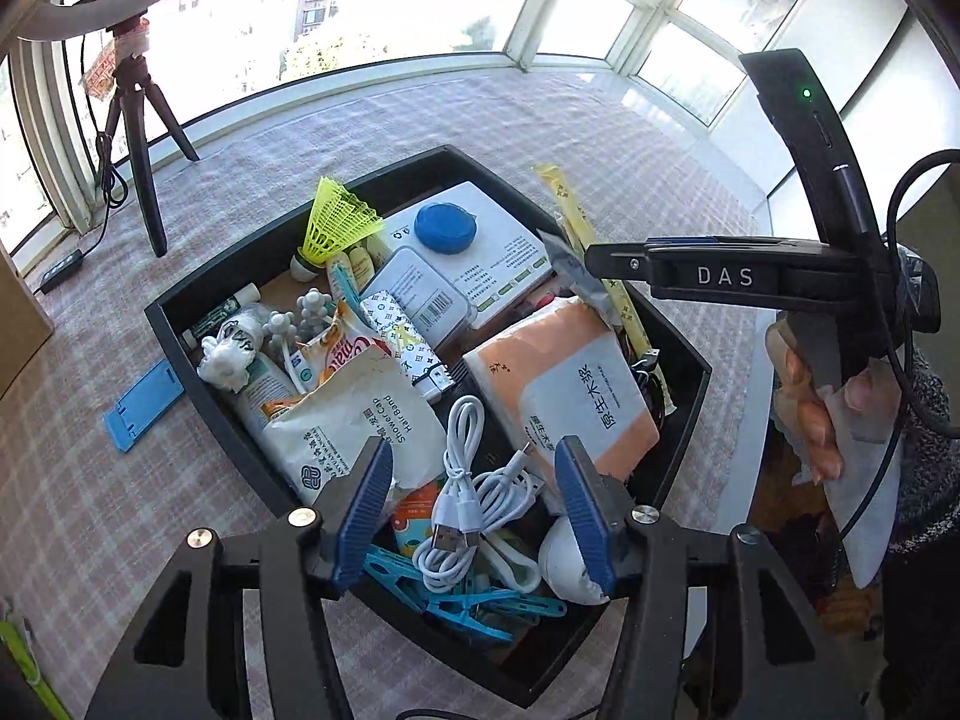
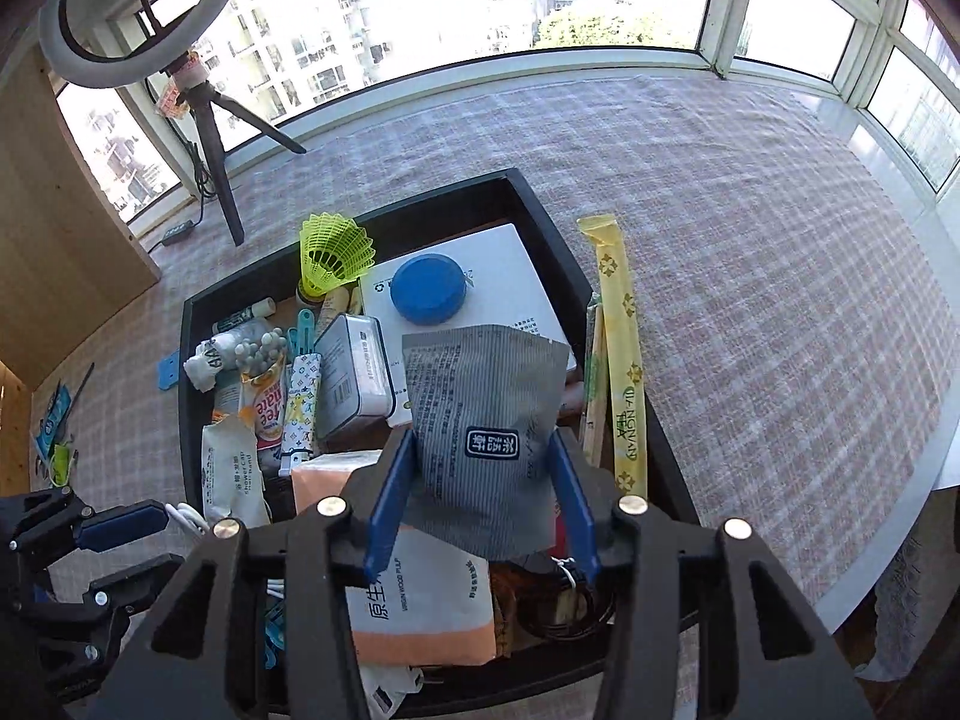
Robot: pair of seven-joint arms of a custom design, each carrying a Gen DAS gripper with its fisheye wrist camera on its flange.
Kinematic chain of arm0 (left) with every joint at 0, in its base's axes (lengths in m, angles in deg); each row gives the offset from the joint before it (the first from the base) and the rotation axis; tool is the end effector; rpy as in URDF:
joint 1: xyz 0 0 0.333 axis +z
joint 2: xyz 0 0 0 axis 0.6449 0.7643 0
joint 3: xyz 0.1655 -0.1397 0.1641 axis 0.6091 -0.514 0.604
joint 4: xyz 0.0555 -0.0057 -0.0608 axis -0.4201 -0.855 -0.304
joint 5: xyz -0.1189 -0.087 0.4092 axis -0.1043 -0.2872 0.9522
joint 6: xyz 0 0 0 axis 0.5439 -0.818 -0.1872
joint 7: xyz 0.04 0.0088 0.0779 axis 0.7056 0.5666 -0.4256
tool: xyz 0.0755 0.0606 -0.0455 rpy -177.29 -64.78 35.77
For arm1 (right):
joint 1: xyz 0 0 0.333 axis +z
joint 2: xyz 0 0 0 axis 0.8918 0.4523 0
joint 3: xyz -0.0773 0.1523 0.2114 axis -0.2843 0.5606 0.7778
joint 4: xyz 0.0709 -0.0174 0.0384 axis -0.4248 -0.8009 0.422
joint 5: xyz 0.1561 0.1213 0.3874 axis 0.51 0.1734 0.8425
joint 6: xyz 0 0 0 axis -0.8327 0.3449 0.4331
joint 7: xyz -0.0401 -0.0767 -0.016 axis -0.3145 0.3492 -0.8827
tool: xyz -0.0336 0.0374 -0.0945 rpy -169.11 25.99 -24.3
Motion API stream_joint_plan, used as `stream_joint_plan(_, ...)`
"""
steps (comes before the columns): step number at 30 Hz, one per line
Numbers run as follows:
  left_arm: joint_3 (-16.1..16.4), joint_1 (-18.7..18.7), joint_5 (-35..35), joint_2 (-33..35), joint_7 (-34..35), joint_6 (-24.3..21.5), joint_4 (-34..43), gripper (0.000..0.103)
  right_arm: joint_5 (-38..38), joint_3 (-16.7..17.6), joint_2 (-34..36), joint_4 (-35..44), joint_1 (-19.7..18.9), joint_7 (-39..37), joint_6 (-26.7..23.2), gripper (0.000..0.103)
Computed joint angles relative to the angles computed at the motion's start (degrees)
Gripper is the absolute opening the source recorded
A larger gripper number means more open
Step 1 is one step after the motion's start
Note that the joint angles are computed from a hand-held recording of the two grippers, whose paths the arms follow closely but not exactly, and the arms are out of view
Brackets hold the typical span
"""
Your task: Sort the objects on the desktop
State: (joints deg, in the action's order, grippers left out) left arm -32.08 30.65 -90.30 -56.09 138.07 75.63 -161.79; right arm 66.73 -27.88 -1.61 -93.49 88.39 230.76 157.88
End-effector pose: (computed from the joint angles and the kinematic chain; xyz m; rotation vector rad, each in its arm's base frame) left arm 0.5722 -0.2201 0.4678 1.2224 -2.6948 0.8405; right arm 0.3449 0.2757 0.4800 -1.7752 2.1525 -0.4147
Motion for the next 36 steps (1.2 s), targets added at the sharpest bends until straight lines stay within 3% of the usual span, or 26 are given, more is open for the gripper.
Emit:
stream_joint_plan(8, 0.99, 1.56, 1.76, 0.54, -1.24, -0.06, 0.48, 0.055, -0.65, 0.90, 2.81, 2.89, 0.52, 0.11, 1.43, 0.057)
stream_joint_plan(17, 3.88, 5.87, 5.02, -0.82, -1.89, 4.43, -1.62, 0.055, -1.66, 1.81, 15.28, 13.15, 2.31, -2.76, 5.53, 0.058)
stream_joint_plan(23, 6.46, 10.69, 7.08, 1.50, -2.62, 4.98, 0.54, 0.055, -2.93, 2.25, 28.85, 25.32, 4.92, -6.39, 8.40, 0.065)
stream_joint_plan(25, 7.42, 12.70, 7.38, 3.19, 1.11, 3.07, 2.79, 0.055, -3.33, 2.23, 33.88, 30.18, 6.21, -7.55, 8.80, 0.065)
stream_joint_plan(32, 9.68, 19.93, 10.90, 9.63, -4.72, 5.35, 8.88, 0.055, -2.81, 1.00, 52.53, 49.88, 12.29, -12.42, 8.93, 0.065)
stream_joint_plan(34, 10.11, 23.00, 10.74, 13.71, 0.85, 0.97, 14.35, 0.055, -2.14, 0.48, 58.44, 56.96, 14.36, -14.15, 8.15, 0.065)
stream_joint_plan(36, 10.47, 25.03, 11.72, 17.39, -1.70, 0.88, 18.67, 0.055, -1.29, -0.19, 65.47, 65.94, 16.70, -15.78, 6.30, 0.065)
